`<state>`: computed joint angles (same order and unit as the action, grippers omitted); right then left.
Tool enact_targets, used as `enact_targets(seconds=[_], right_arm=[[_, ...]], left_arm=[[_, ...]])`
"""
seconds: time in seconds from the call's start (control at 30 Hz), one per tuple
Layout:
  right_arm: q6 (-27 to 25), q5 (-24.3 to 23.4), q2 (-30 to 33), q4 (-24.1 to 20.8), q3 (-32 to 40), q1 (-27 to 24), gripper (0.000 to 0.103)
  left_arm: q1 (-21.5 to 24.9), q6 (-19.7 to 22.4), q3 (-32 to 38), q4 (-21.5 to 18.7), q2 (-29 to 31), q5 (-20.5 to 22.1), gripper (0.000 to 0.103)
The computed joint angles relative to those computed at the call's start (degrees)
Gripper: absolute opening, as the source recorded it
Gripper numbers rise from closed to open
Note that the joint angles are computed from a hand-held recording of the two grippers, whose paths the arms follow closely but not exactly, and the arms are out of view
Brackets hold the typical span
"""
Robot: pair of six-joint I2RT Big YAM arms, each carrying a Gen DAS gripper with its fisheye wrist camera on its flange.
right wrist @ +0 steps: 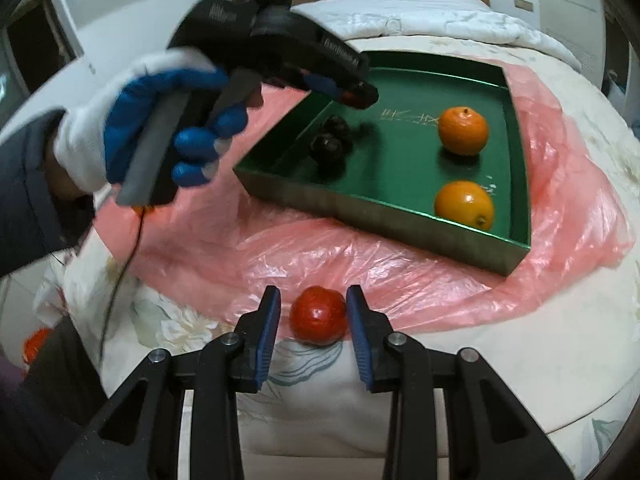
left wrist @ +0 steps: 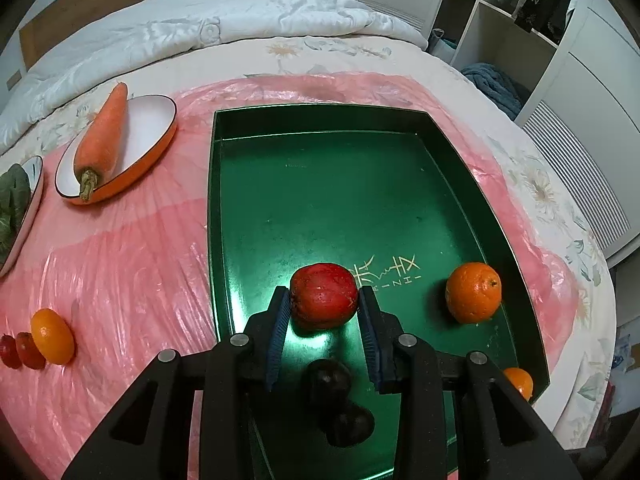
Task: Organize fruits
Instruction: 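Release the apple from the right tool into the tray while the left tool lowers its apple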
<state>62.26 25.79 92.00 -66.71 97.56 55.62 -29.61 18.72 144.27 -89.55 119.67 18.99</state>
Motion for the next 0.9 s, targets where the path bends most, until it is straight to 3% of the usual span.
enact_targets(seconds=[0.23,0.43,0.67,0.9], right_arm=[[-0.84,-2.12,3.07,-4.95,3.37,-0.3,0.046],[0.56,-2.2,2.98,-5.34,3.72,-0.1,0.041],[1.74,-1.41,2.03,-5.46,4.6,0.86,0.041],[2.57,2.81,0.68,-7.29,6.91,0.11,0.041]], left_arm=[[1.3,0.14,-0.7,0.13,-1.75,2.79,0.035],[3.25,-0.45,-3.22,0.69,-4.51,5.89,0.036],[7.59,-0.52,-12.83,3.27,-11.21,10.58,0.036],[11.93,1.53,-25.0,5.81,-18.42,12.41,0.036]])
